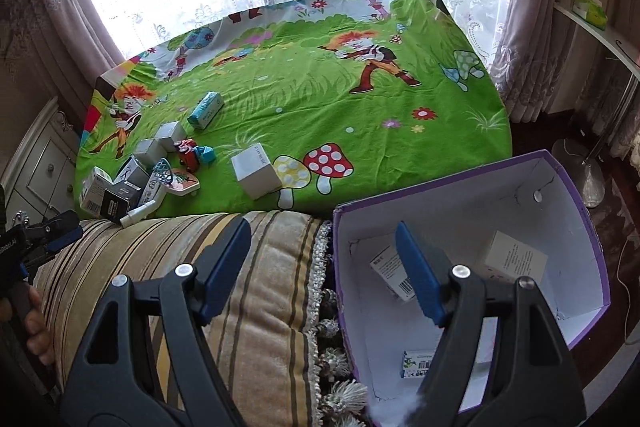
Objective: Organize rigid objects
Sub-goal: 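Move both grippers back to the bed toward the toy truck and DORMI box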
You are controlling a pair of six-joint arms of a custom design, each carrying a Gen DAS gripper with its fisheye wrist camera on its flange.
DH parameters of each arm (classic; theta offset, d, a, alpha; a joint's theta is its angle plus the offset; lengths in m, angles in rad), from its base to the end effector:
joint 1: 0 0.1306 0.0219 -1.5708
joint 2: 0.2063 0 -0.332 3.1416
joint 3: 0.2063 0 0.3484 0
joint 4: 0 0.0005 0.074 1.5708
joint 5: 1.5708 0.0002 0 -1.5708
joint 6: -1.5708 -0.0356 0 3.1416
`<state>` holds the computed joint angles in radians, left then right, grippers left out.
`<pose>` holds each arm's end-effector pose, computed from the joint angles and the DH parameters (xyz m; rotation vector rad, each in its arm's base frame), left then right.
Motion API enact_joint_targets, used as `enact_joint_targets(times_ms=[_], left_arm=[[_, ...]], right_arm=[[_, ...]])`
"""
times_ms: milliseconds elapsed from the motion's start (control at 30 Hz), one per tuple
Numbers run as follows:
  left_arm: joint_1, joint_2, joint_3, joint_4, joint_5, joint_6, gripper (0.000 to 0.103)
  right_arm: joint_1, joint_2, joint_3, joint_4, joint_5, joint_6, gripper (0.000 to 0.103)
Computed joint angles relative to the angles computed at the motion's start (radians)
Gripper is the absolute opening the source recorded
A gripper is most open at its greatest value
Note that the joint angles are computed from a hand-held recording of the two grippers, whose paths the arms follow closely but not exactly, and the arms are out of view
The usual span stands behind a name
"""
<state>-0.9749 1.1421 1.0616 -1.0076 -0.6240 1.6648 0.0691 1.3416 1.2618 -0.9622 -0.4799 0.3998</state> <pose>0.2096 -0.2729 0.3352 -0.9906 2.1936 -0.3799 0.4126 0.0445 0.3435 -0.7429 2.3966 0.4926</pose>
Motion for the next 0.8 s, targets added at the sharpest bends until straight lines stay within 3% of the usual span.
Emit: enact_joint_targets(times_ms=[333, 400, 467, 633, 700, 800], left_arm=[[0.095, -0.074, -0.094, 0.072, 0.102, 0.064, 0.068], [0.116, -0.081, -0.107, 0.090, 0.122, 0.064, 0.068], [0.136, -0.086, -0.117, 0.102, 0.140, 0.063, 0.068], [0.170, -0.088, -0.146, 0.137, 0.168, 0.057, 0.068], [0.178, -0.083, -0.145, 0.135, 0.173, 0.045, 0.068], [0.189, -0.085, -0.150, 0.145, 0.181, 0.028, 0.068]], right_arm=[[0.198, 0.106, 0.107, 0.003, 0.053, 0.007, 0.077], [0.234, 0.161, 0.163, -0.040, 0.052, 0.000, 0.077], [0.251, 0.236, 0.245, -0.117, -0.003, -0.026, 0.077], [0.300, 0.360, 0.383, -0.189, -0.018, -0.133, 0.068], [0.325, 0.397, 0.420, -0.199, 0.017, -0.138, 0.060], [0.360, 0.447, 0.465, -0.233, 0.074, -0.093, 0.059]])
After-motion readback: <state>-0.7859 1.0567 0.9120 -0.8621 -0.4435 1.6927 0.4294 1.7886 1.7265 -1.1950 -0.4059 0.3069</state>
